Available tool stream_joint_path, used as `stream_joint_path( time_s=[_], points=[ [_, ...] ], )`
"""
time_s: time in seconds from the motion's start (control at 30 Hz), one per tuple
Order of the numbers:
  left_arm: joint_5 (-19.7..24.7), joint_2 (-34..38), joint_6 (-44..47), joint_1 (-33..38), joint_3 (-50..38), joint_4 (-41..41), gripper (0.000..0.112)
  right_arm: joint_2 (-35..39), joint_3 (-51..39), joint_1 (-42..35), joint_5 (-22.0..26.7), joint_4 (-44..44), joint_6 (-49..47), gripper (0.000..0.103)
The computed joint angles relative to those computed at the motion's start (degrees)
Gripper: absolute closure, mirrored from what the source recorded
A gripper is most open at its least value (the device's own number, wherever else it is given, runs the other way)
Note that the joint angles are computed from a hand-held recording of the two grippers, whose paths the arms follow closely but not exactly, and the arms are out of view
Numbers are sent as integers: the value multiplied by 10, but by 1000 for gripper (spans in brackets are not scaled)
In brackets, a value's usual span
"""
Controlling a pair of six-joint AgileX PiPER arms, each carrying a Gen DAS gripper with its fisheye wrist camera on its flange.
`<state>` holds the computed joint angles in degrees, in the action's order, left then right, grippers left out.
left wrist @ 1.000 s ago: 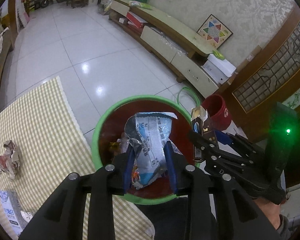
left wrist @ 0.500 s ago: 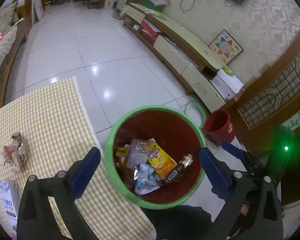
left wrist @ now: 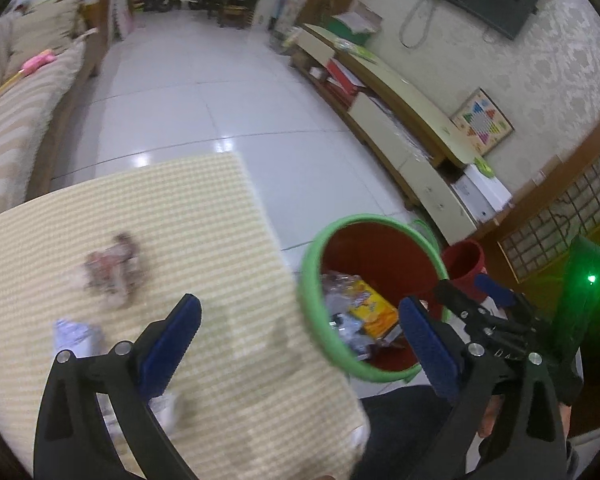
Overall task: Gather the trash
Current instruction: 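Move both tools back over the table toward the toothpaste box and paper cup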
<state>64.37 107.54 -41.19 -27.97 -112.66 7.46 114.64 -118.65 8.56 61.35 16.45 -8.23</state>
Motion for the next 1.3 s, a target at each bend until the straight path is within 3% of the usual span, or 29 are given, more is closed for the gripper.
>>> stream_joint_path(
  time_s=[0.37,0.7,1.0,1.3],
  points=[
    [-42,-236,-23,81,284,24,17,-4,-15,128,4,-40,45,5],
    [-53,-370,73,216,434,-60,17,-4,9,246,6,-77,52,5],
    [-78,-370,178,279,495,-158,17,-20,81,309,-6,-88,21,5],
    [-101,-275,200,272,470,-173,17,-9,114,320,-19,-69,-34,5]
  ],
)
